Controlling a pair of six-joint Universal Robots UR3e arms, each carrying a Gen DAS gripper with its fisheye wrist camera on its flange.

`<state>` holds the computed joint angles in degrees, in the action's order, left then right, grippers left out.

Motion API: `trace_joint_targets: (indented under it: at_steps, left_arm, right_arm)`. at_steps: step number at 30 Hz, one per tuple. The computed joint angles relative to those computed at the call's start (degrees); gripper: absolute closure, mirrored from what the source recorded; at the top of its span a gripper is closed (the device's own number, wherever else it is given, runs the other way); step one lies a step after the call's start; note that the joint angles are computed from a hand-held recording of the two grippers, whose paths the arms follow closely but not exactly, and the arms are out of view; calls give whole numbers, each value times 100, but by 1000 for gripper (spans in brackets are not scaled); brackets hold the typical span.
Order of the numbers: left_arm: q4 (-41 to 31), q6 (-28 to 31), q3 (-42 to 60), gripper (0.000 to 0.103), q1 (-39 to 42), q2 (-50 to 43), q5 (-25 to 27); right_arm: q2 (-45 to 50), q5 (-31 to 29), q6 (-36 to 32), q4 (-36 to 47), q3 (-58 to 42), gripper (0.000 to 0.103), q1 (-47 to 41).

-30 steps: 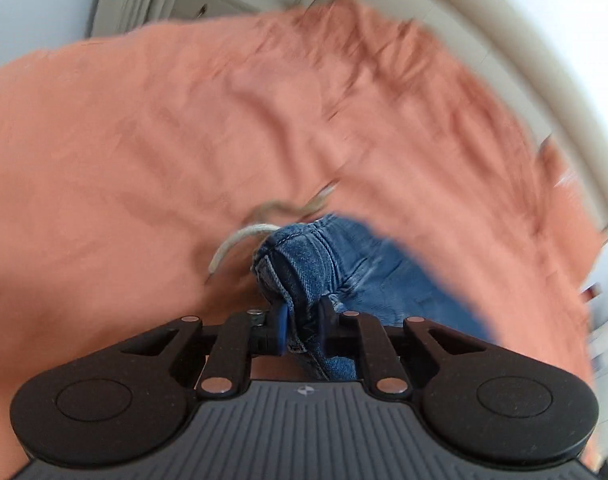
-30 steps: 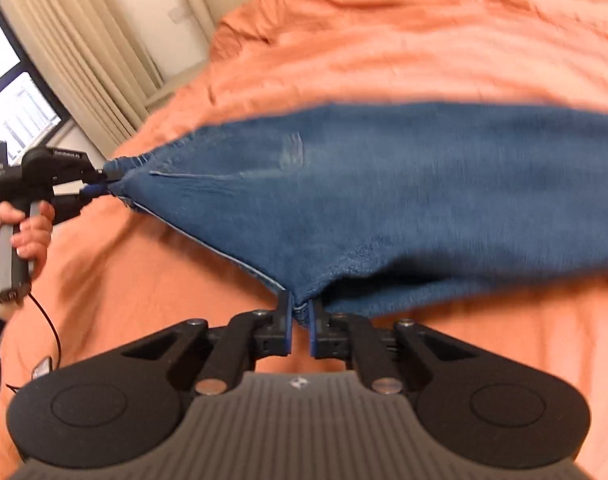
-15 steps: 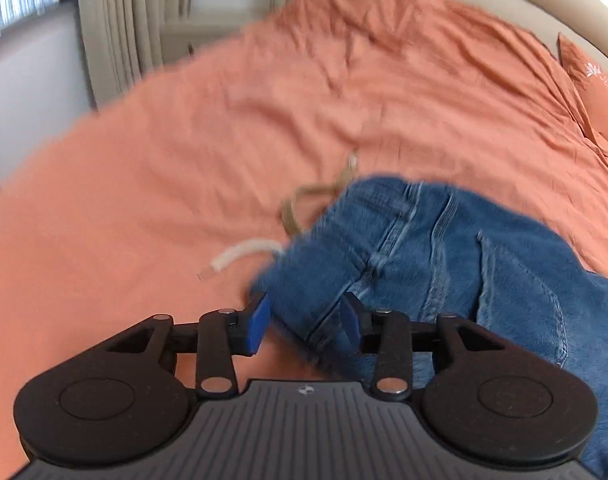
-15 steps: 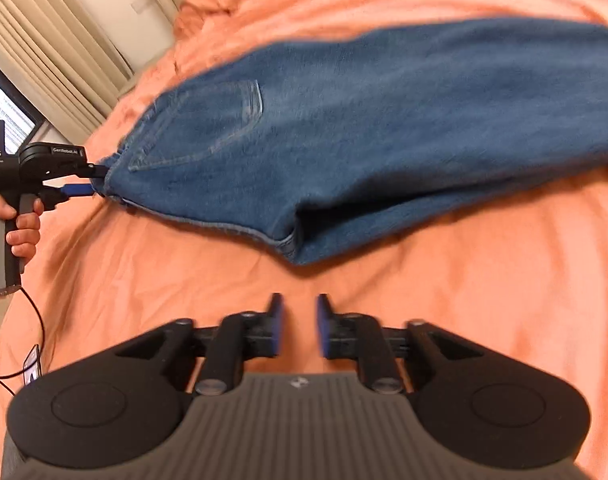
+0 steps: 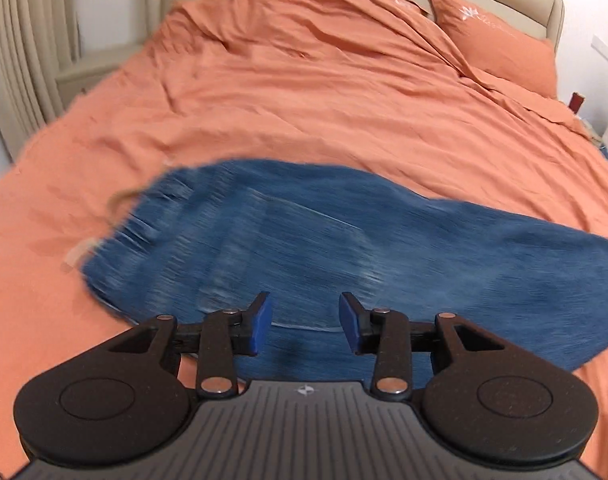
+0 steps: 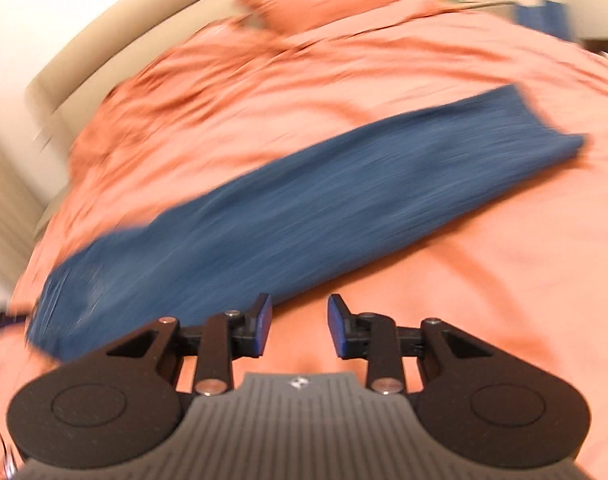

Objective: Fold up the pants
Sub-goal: 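Grasp the leg hem of the jeans with the right gripper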

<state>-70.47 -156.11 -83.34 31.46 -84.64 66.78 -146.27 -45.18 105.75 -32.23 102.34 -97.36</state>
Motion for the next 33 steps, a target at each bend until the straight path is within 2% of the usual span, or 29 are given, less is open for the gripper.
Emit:
trace_joint_targets:
  at_steps: [3, 9, 12, 19, 23, 28, 31, 33]
  left_arm:
    - [-156, -331, -6, 57, -294, -111, 89]
    - [443, -822, -321, 57, -1031, -425, 753]
    - [673, -1016, -350, 57, -1363, -648, 1203]
    - [895, -1533, -267, 57, -1739, -1080, 1811]
    - [896, -1703, -189, 57, -1856, -1203, 2009]
    - [908, -1798, -218, 57, -1858, -1291, 2087]
    - [882, -1814, -177, 56, -1904, -1369, 2146]
    - [854, -1814, -117, 56, -1949, -1430, 2192]
  right_arm:
    - [1158, 181, 991, -2065, 470, 75, 29]
    - [4187, 462, 3631, -6207, 671, 73, 484]
    - [5547, 411, 4523, -7500, 314, 73, 673]
    - [7756, 1042, 6128, -9338, -286, 73, 1084]
    - [8586, 1471, 6747, -9803, -514, 79, 1145]
    - [8633, 1517, 6582, -9692, -781, 93, 1221]
    - [7916, 1789, 5834, -9458, -817, 95, 1204]
    - [7611, 1357, 5800, -9689, -987, 97, 1424]
